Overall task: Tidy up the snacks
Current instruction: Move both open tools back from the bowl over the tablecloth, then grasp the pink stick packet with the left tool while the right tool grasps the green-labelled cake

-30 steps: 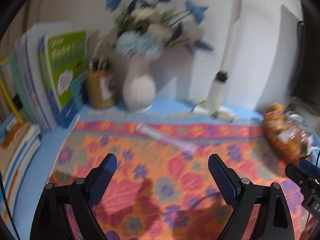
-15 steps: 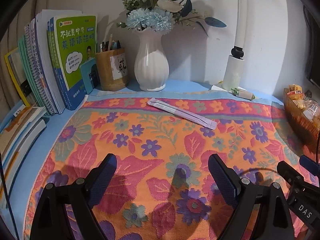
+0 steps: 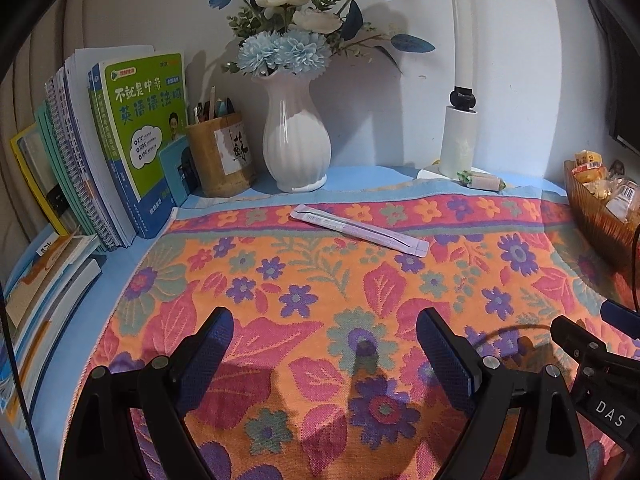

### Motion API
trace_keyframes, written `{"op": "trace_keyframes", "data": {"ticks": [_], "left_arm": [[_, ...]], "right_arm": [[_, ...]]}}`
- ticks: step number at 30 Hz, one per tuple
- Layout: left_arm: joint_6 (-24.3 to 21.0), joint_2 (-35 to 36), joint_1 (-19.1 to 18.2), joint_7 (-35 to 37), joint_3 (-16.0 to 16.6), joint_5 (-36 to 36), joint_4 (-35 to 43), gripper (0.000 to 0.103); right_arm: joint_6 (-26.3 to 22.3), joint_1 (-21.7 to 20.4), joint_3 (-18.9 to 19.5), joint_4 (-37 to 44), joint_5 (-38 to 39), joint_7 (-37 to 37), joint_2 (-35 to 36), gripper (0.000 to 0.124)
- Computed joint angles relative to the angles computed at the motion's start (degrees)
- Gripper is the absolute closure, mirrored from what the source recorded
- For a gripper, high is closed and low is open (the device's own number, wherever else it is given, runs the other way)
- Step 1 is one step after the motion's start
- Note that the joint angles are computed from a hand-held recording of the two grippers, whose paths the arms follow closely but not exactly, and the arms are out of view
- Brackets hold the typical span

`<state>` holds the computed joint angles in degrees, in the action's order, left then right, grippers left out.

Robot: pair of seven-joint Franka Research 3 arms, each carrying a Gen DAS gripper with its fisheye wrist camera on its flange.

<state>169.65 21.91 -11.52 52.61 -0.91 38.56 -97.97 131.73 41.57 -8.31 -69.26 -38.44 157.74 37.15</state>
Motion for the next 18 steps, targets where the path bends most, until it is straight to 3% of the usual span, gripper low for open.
{"op": "trace_keyframes", "data": {"ticks": [14,18], "left_arm": [[-0.81,0.29,1.77,4.26,-2.21,-5.48,0.10,0.012],[-1.04,0.23,0.89,3.60,-1.32,-4.79,0.14,0.012]], "right_arm": [[0.49,-1.84,0.85,-1.21,4.23,0.81,-0.68,0.052],[0.06,-1.44,0.57,-0.80,3.95,0.60,-0.46,0.052]]}}
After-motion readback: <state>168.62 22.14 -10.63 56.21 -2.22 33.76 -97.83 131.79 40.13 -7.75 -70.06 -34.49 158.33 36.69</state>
